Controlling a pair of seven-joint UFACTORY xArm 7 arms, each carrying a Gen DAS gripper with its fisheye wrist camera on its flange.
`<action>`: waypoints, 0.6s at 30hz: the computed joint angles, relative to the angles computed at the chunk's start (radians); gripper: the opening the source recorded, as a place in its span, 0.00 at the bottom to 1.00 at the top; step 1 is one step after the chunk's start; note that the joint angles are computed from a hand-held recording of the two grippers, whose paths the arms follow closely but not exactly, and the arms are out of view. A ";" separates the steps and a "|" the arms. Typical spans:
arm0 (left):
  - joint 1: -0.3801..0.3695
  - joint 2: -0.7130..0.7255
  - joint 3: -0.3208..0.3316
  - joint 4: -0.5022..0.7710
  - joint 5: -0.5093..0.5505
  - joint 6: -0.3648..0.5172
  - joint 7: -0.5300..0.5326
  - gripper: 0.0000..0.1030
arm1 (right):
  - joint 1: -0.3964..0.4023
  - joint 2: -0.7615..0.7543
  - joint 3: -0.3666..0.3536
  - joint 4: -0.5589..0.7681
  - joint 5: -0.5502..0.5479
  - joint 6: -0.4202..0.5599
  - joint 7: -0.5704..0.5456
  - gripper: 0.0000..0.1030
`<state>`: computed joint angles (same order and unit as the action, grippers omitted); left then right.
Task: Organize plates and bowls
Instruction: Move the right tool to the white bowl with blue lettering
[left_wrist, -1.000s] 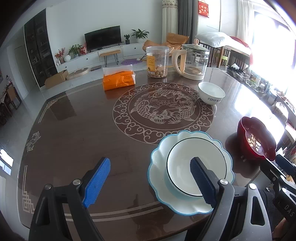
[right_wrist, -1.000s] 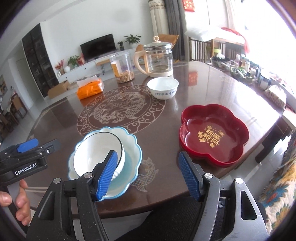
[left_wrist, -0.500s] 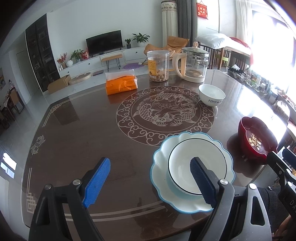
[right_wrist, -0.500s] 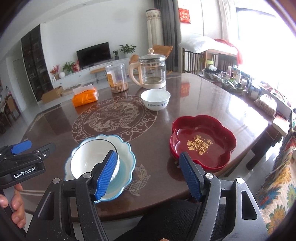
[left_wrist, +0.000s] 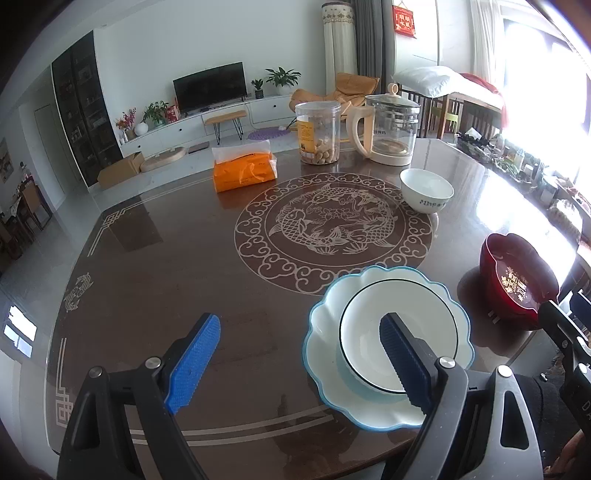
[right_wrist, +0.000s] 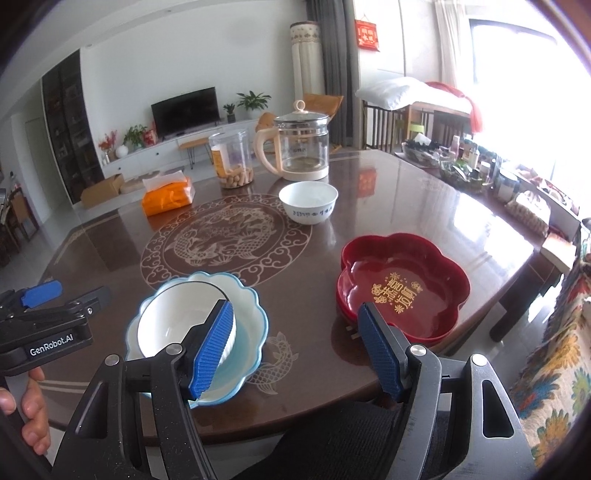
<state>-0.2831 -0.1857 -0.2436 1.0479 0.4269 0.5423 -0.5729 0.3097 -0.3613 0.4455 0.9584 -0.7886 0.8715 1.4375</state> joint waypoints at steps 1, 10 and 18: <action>0.001 0.000 -0.002 0.002 0.007 0.000 -0.004 0.85 | 0.000 0.001 0.000 0.002 -0.002 0.002 -0.003 0.72; -0.017 0.022 0.026 0.013 -0.078 -0.013 0.061 0.85 | 0.006 0.017 -0.007 0.010 0.003 0.008 -0.011 0.72; -0.056 0.109 0.084 0.105 -0.407 0.002 0.356 0.85 | 0.005 0.011 -0.049 -0.022 0.044 -0.048 -0.037 0.72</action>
<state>-0.3391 -0.0767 -0.1596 1.1531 0.0195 0.5439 -0.2173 0.3150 -0.3507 0.3967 0.9365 -0.7442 0.8236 1.4002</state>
